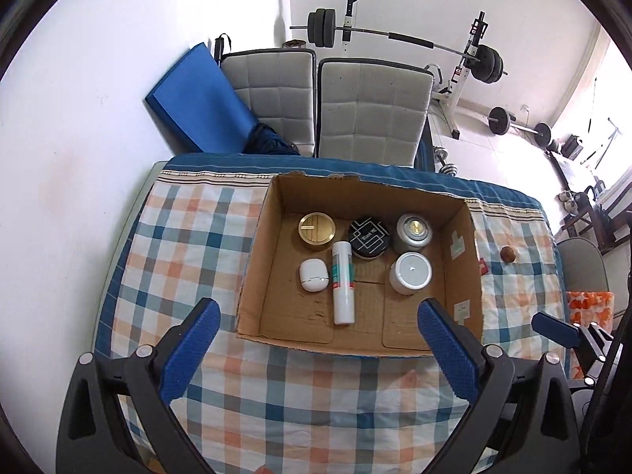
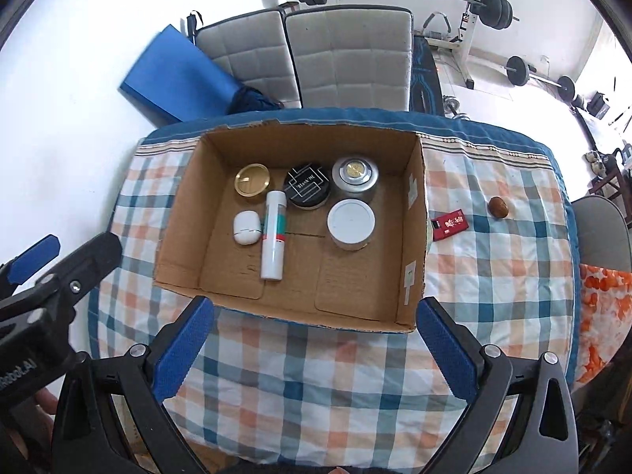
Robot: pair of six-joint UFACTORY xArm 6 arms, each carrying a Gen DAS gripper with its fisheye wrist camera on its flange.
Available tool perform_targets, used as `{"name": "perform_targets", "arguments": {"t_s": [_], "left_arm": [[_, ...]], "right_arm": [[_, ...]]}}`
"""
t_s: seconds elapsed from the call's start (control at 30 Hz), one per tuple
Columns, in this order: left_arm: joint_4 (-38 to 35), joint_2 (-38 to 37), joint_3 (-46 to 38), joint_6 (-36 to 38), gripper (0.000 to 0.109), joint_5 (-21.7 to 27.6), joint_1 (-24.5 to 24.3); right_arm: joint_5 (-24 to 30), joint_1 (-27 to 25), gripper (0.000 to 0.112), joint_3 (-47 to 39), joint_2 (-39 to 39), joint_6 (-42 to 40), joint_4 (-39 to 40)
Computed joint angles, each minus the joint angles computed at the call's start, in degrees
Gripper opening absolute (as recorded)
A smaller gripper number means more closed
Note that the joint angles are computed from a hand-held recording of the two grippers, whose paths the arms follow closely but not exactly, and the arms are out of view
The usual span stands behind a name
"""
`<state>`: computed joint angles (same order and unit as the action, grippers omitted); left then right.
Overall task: Organize rigid objects
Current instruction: 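Raise both tools out of the box and move toward the walnut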
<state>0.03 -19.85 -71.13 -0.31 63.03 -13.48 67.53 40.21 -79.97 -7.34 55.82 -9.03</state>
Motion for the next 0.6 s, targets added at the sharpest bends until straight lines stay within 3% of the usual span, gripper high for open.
{"name": "perform_targets", "arguments": {"t_s": [0.17, 0.3, 0.47, 0.6], "left_arm": [[1.3, 1.6, -1.9, -3.5, 0.102, -0.2, -4.6], [2.3, 6.7, -5.7, -6.2, 0.103, -1.3, -10.6], [5.6, 19.9, -15.5, -5.8, 0.102, -4.9, -19.7], [6.4, 34.9, -30.0, -4.0, 0.102, -1.4, -23.7]], "right_arm": [[-2.0, -1.9, 0.103, 3.3, -3.7, -1.2, 1.1], [-3.6, -6.9, 0.103, 9.1, -8.9, -3.3, 4.4], [-3.7, -18.3, 0.103, 18.4, -15.8, -9.8, 9.4], [-4.3, -30.9, 0.103, 24.5, -17.4, -18.4, 14.3]]}}
